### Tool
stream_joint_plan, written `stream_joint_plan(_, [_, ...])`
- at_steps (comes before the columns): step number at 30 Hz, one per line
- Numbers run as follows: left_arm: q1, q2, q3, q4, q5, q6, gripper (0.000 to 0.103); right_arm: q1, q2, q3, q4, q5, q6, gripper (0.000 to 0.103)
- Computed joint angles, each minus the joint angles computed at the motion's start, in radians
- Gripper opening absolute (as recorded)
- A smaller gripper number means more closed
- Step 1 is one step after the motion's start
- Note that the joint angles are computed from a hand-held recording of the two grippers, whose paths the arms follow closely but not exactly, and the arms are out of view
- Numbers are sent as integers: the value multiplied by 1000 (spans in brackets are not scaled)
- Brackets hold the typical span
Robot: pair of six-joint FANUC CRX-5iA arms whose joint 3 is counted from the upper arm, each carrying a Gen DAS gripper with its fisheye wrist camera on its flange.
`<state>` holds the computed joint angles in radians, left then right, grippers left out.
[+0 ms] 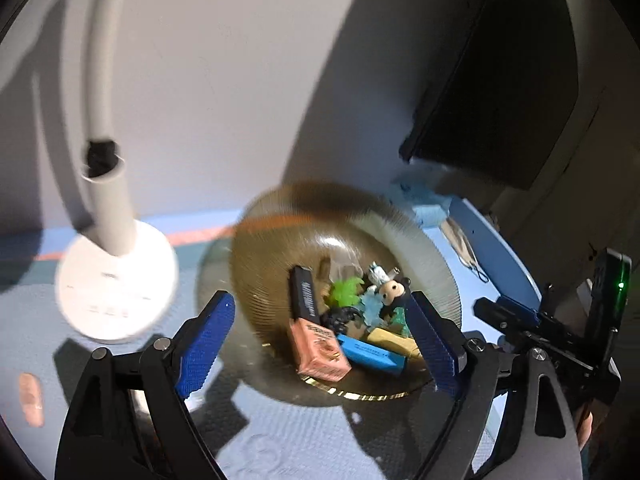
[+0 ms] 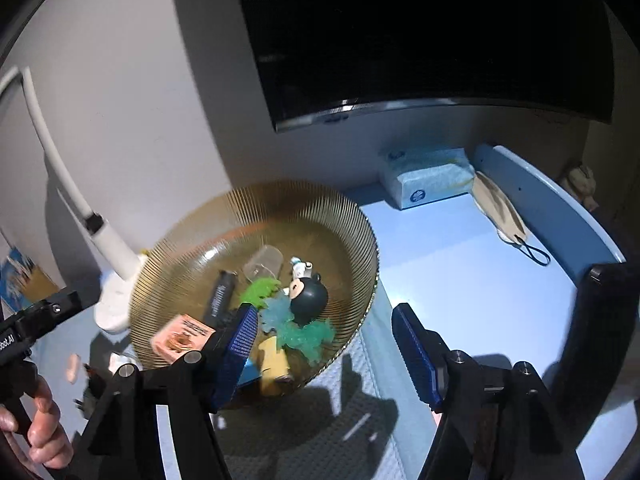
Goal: Organize rigid objects
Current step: 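Carry both items over the amber bowl and release them inside, then move both open tools back toward the object pile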
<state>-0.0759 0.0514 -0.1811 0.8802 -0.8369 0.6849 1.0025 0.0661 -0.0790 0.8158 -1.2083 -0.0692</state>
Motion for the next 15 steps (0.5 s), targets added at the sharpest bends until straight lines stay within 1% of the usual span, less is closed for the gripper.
stream_joint_plan(5, [105,-101,-93,97,-44,-79,86,39,-31,-17,18,14,-37,68])
stream_joint_plan(8, [171,-154,-135,123,-72,-103,86,63,-32,-8,11,30,-43,68])
stream_joint_plan(12, [275,-222,-187,151,-112,-144,86,104,-5,28,13,12,-38,68])
stream_joint_plan(15, [351,-261,-231,182,-139,-184,86,136,16,52,14,19,-35,68])
